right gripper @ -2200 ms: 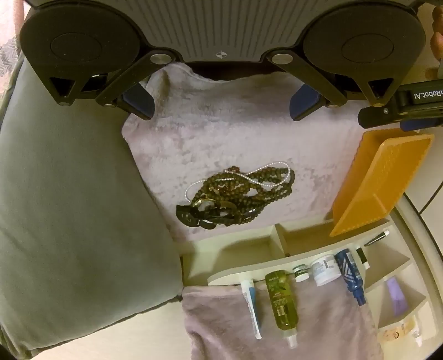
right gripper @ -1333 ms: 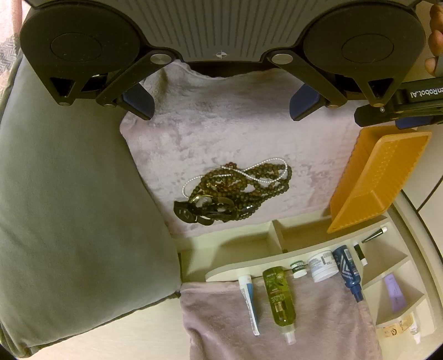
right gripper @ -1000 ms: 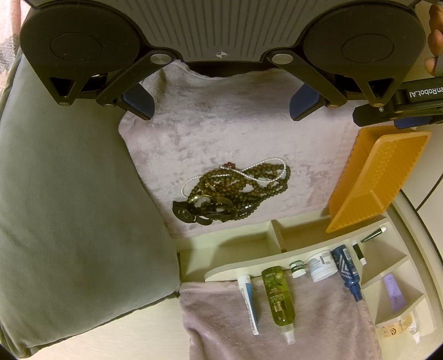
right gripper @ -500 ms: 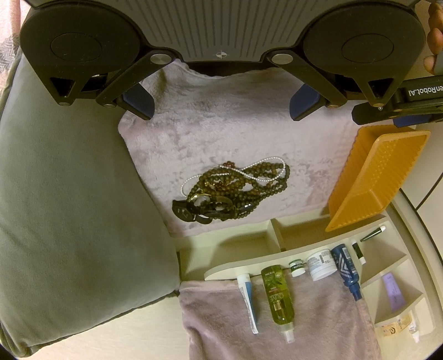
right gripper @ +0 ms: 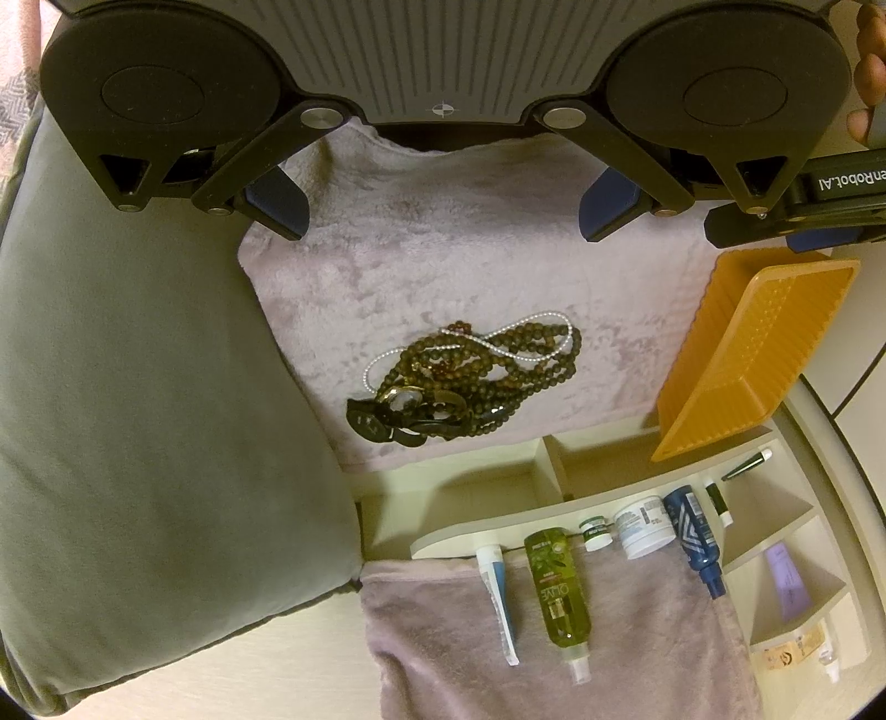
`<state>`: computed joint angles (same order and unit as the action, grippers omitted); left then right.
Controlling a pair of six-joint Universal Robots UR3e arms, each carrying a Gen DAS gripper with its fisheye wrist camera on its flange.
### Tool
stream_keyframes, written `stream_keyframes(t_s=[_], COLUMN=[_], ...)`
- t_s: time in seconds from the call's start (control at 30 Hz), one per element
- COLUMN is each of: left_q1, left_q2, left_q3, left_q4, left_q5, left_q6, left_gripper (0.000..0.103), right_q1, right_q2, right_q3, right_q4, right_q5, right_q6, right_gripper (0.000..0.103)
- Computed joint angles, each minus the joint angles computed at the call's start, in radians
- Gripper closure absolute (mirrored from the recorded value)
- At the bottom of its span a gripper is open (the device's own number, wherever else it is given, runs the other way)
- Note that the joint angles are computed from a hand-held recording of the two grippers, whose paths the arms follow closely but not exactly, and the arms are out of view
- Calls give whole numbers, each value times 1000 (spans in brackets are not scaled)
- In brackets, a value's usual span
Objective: Organize jewelry
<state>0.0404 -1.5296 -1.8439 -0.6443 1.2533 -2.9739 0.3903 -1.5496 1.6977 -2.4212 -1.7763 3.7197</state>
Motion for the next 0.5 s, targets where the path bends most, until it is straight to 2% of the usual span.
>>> stream_keyframes(t_s=[0.5], left_q1=[2], left_q2=[1], left_q3=[0], left_q4=[-1], left_q5=[-2], left_q6=[0], left_gripper=[6], right_q1=[-2], right_q2=[-4], right_q3=[8], right_q4=[-6], right_q5=[2], right_q6=[-2], right_gripper=[0])
